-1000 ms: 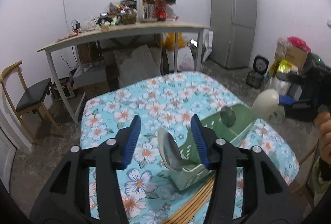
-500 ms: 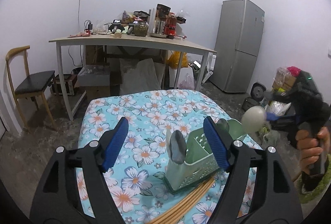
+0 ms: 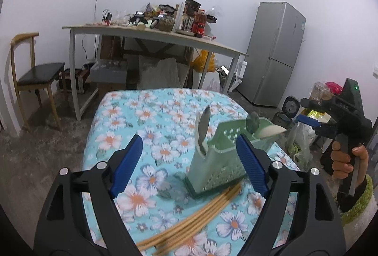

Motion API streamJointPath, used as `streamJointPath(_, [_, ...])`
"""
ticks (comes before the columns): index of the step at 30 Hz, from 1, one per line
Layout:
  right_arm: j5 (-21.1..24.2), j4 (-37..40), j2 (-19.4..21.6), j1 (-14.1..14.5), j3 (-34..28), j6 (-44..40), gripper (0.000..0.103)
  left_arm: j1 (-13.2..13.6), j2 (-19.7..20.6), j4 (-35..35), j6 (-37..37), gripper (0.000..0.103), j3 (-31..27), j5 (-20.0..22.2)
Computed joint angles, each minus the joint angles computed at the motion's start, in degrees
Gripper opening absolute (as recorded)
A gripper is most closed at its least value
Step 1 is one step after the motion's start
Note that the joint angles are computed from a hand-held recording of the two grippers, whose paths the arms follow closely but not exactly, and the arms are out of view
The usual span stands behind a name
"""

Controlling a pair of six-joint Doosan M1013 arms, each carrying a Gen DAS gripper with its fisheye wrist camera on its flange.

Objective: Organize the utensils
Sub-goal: 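Move both grippers down to the bamboo chopsticks lying beside the holder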

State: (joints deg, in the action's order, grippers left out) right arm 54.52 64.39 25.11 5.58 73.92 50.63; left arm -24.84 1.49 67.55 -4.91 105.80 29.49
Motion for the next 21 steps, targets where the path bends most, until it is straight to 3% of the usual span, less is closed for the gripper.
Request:
streamJointPath(7, [-3.38, -5.36, -3.81, 0.47, 7.68, -4.75, 0.079, -1.21, -0.23, -7.70, 4.29, 0.081, 2.46, -1.83])
streamJointPath(14, [-3.17, -21.24, -4.37, 3.07, 12.80, 1.52, 0.080, -3.20, 1.66, -20.36, 14.58, 0.083, 3.22, -2.46])
streamJointPath(21, [-1.81, -24.50, -3.42, 3.89, 14.45, 4.98, 0.083, -4.41, 5.13, -32.10, 24.49, 0.083, 2.86, -0.65])
